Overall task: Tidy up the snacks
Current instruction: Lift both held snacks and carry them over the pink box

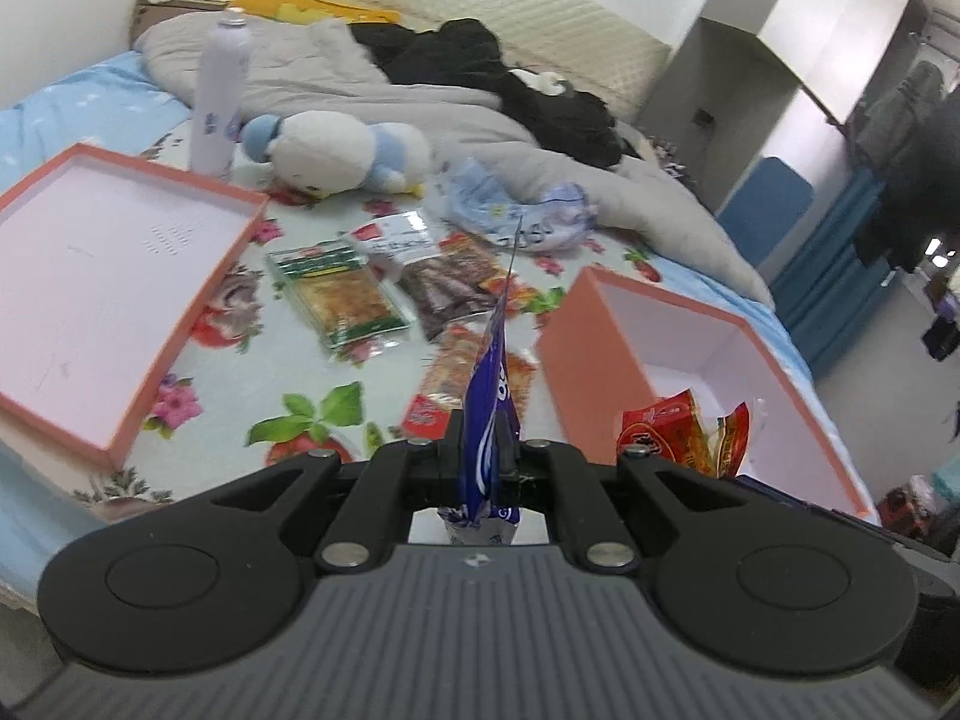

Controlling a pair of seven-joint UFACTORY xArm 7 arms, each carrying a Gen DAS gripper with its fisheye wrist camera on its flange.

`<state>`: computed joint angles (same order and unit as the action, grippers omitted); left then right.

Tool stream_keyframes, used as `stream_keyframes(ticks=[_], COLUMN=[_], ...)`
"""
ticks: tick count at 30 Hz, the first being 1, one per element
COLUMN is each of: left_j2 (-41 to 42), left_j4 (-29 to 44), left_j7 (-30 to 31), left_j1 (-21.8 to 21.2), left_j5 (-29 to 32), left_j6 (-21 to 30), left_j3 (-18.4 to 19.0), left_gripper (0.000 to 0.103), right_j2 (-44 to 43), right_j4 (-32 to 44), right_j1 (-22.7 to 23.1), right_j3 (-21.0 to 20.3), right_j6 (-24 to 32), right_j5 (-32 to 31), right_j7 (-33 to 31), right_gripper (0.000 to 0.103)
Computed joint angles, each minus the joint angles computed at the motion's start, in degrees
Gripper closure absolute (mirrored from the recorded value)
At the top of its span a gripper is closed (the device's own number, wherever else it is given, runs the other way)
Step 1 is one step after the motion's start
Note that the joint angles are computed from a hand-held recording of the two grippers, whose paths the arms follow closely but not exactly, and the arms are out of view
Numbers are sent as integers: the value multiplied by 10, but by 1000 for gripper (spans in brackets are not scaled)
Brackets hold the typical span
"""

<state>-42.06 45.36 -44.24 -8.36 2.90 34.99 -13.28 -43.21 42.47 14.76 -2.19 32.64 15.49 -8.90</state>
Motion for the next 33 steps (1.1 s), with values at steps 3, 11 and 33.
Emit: stream_keyframes(ticks=[3, 11, 33], left_j2=[14, 90, 607], left_j4=[23, 119, 660], left_j7=[11, 56, 217], left_j1=[-14, -46, -151], left_j5=[-7, -9, -31], left_j6=[-8, -38, 164], left_j3=[2, -13, 25], left_gripper=[96, 96, 96], right_j2=[-16, -48, 221], right_j4=[4, 4, 197], right_j1=[-12, -50, -105], right_j3=[-5, -27, -102], right_j6=[6, 10, 71], right_j5=[-5, -21, 52], right_j7=[5, 11, -76], right_gripper=[90, 90, 90])
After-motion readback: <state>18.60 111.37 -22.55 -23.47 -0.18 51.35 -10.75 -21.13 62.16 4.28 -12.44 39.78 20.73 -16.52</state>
